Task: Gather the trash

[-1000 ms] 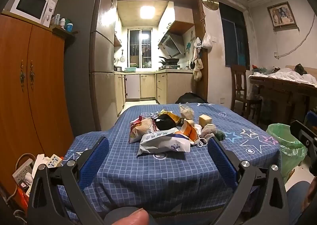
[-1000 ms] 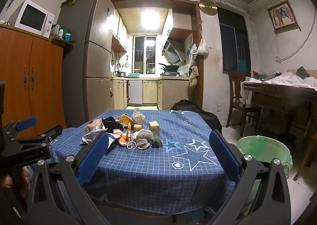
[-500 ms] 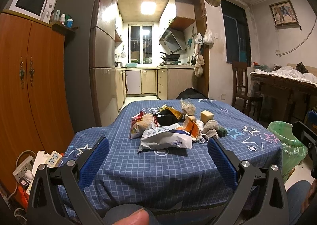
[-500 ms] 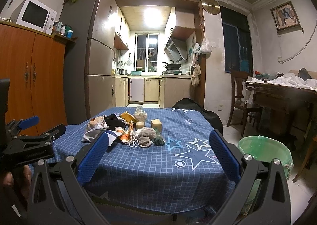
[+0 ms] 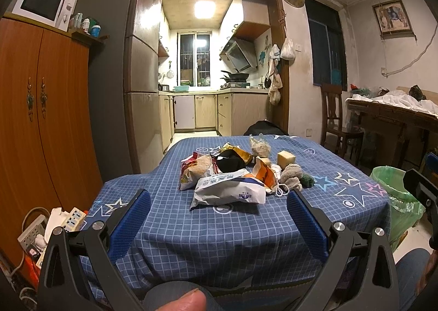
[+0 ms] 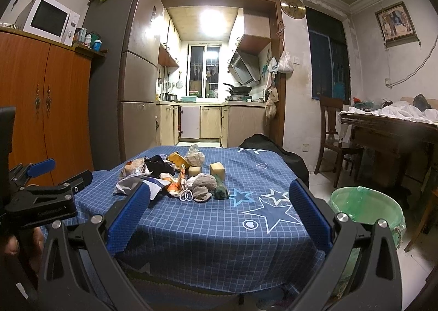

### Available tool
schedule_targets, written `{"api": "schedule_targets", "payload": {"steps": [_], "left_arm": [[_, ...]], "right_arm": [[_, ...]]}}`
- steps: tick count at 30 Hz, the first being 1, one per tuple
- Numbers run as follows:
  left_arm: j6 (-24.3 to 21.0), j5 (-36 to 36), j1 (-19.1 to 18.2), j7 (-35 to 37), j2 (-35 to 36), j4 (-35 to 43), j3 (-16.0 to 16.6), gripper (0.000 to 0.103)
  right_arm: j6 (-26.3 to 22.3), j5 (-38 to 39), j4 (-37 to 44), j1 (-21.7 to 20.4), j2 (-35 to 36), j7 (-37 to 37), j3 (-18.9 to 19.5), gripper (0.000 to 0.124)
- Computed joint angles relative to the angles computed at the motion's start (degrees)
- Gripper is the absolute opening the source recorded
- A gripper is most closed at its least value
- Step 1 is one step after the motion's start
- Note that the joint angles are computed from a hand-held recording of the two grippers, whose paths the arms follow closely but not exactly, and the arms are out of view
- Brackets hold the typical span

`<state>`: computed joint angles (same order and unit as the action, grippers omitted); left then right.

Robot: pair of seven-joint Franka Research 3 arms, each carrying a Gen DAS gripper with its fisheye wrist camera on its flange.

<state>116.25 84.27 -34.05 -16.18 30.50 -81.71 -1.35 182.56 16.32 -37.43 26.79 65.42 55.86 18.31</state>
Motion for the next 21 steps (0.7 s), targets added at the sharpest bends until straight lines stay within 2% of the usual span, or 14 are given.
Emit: {"api": "schedule_targets", "payload": {"steps": [20,21], "left_arm": [[0.07,-0.23,-0.01,0.09,0.05,-0.11,0.00,0.099],[0.00,-0.22,-0.03,0.10,0.07,-0.04,0.01,0.099]], "right_arm": [[0.07,0.00,-1.28,-0.31,-0.53,0.63,-0.24,0.098],[-0.84,-0.15,0.22,0.08,0.17,1.34,-1.07,0.098]]}}
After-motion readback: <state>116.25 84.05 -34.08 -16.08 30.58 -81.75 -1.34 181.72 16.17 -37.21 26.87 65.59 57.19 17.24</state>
